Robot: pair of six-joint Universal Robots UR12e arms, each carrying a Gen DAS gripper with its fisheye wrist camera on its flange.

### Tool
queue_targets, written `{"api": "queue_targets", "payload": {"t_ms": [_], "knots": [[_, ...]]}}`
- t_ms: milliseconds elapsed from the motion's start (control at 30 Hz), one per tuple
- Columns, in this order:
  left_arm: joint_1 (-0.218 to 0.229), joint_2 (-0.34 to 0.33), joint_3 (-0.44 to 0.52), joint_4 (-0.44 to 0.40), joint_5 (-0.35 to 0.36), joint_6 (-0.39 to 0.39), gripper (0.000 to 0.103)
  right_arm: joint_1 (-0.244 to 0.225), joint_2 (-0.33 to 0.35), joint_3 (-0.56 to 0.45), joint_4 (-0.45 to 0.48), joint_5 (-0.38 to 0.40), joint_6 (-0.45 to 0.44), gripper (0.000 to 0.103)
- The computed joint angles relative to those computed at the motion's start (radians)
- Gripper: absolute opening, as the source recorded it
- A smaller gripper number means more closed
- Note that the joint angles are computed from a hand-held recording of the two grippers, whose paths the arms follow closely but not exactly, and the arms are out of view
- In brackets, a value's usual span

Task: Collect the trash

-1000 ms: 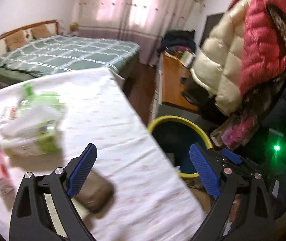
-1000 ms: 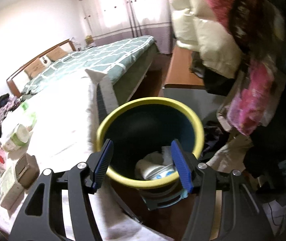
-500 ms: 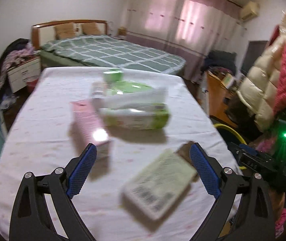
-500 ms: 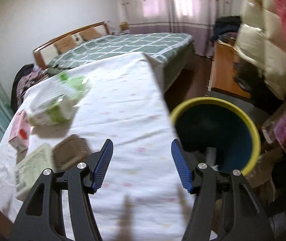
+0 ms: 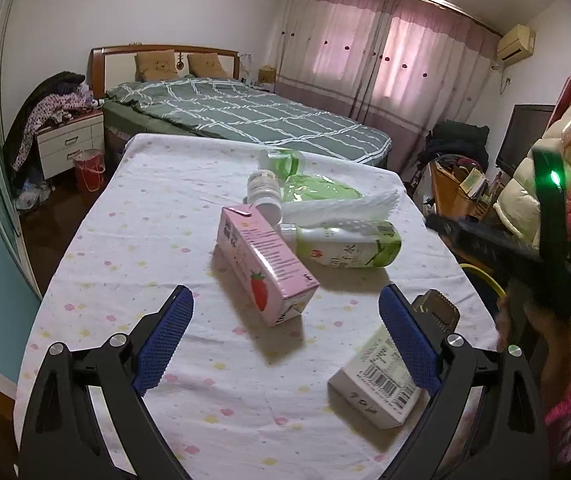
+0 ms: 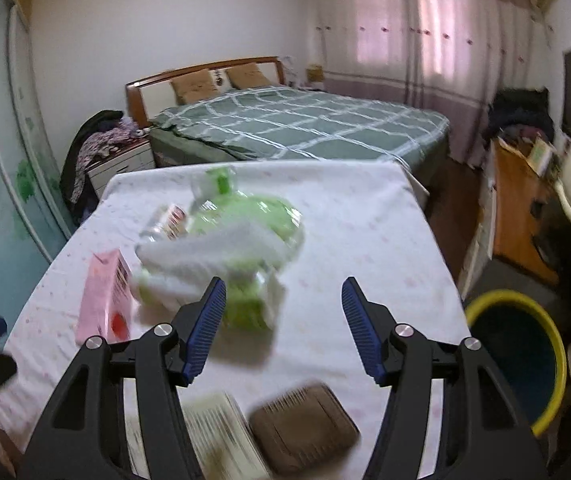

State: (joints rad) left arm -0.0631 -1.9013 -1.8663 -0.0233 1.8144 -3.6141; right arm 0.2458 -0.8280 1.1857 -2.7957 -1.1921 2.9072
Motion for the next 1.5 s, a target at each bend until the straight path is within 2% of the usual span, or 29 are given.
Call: {"api": "queue_targets", "payload": {"t_ms": [67, 133, 267, 467, 533, 600, 667, 800, 1200, 1500], "knots": [[0.005, -0.002, -0.002, 0.002, -0.006, -0.007, 0.093, 0.008, 0.021, -0.048, 0.041, 0.014, -0.007, 0.058], [0.009, -0.005, -0.001, 0.003, -0.009, -0.014, 0.093, 0.014, 0.044, -0.093, 0.074, 0.029, 0.002, 0.064], [0.018, -0.008, -0.002, -0.001, -0.018, -0.023, 0.093, 0.034, 0.087, -0.173, 0.132, 0.013, 0.010, 0.066], [0.021, -0.013, 0.004, -0.008, -0.030, -0.020, 0.093, 0.042, 0.116, -0.215, 0.211, 0.001, 0.017, 0.065], [0.020, -0.016, 0.007, -0.011, -0.032, -0.019, 0.093, 0.041, 0.117, -0.219, 0.227, 0.005, 0.015, 0.049], [0.021, -0.018, 0.009, -0.014, -0.039, -0.019, 0.093, 0.039, 0.117, -0.221, 0.252, 0.016, 0.008, 0.021], [0.022, -0.020, 0.012, -0.017, -0.045, -0.019, 0.093, 0.036, 0.114, -0.218, 0.262, 0.026, 0.005, 0.009], [0.020, -0.024, 0.015, -0.016, -0.047, -0.013, 0.093, 0.030, 0.102, -0.200, 0.248, 0.045, 0.008, 0.003], [0.012, -0.021, 0.012, -0.011, -0.037, -0.011, 0.093, -0.005, 0.027, -0.086, 0.071, 0.113, 0.079, 0.003], [-0.004, -0.022, 0.022, -0.007, -0.039, 0.013, 0.093, -0.051, -0.027, 0.000, -0.053, 0.107, 0.152, 0.003]]}}
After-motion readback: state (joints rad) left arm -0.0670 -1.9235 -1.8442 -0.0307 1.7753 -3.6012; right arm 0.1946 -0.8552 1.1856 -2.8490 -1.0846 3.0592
